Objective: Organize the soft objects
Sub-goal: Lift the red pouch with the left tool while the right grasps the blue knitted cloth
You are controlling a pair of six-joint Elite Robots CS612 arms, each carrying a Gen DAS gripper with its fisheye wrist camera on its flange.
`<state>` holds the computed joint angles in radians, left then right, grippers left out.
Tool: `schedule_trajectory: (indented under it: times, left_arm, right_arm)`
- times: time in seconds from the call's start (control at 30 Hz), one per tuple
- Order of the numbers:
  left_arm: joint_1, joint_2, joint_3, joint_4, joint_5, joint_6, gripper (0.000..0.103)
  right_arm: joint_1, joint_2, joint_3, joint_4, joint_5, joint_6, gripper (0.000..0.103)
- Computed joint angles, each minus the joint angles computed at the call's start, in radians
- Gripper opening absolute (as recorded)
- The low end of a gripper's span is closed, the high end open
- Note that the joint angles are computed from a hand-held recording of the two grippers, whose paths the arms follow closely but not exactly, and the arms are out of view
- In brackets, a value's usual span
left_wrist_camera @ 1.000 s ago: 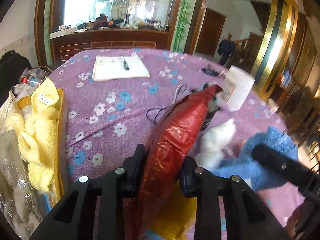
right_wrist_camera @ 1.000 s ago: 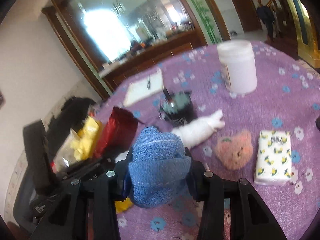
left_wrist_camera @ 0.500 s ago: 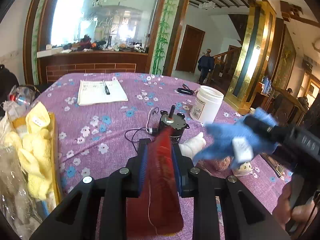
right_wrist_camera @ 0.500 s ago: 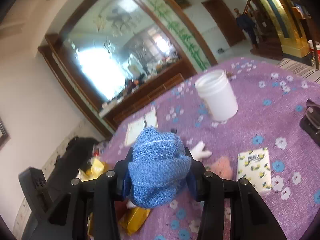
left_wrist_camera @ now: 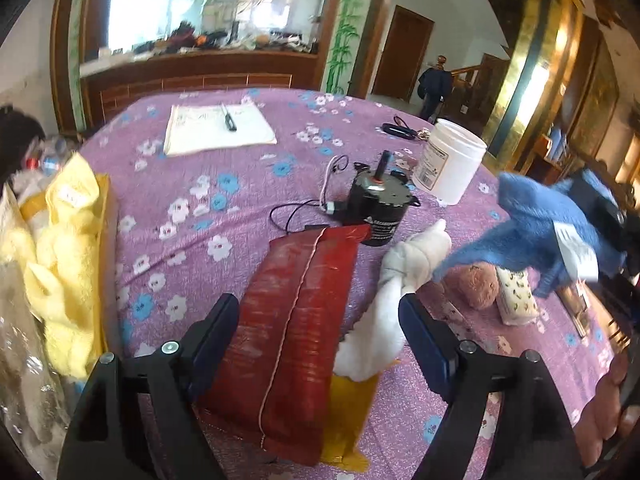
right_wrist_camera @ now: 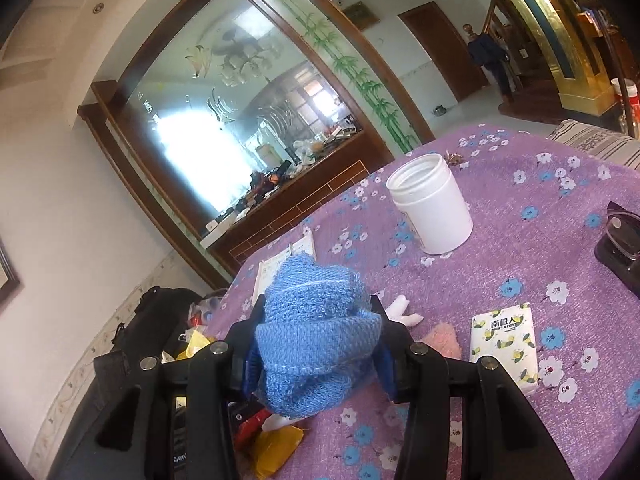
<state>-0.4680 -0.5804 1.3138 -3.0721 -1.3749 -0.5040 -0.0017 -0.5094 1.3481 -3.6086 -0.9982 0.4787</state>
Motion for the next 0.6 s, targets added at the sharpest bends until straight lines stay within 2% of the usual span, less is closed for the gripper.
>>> schedule_trajectory:
  times: [0.07, 0.17, 0.3, 0.37, 0.43, 0.47, 0.6]
  left_arm:
    - [0.004, 0.002, -0.003, 0.01, 0.0, -0.026, 0.081]
    - [0.009, 0.008, -0.024, 0.08, 0.014, -0.058, 0.084]
    - [0.031, 0.032, -0.075, 0.19, -0.081, -0.111, 0.084]
    - [0.032, 0.039, -0.082, 0.19, -0.073, -0.108, 0.084]
    - [0.03, 0.04, -0.077, 0.178, -0.06, -0.114, 0.077]
    - [0.028, 0.038, -0.073, 0.176, -0.043, -0.114, 0.065]
    - [0.024, 0.033, -0.057, 0.145, -0.033, -0.111, 0.058]
  right_arm:
    - [0.002, -0.002, 0.003, 0.002, 0.003, -0.005, 0.05]
    - [0.001, 0.0, 0.0, 0.007, 0.012, -0.011, 0.05]
    - [0.002, 0.0, -0.001, 0.015, 0.026, -0.019, 0.05]
    - [0.002, 0.001, 0.0, 0.012, 0.03, -0.02, 0.05]
    - [0.002, 0.001, -0.001, 0.012, 0.034, -0.022, 0.05]
    - [0.002, 0.001, 0.0, 0.01, 0.035, -0.021, 0.05]
    - [0.002, 0.002, -0.002, 0.007, 0.035, -0.023, 0.05]
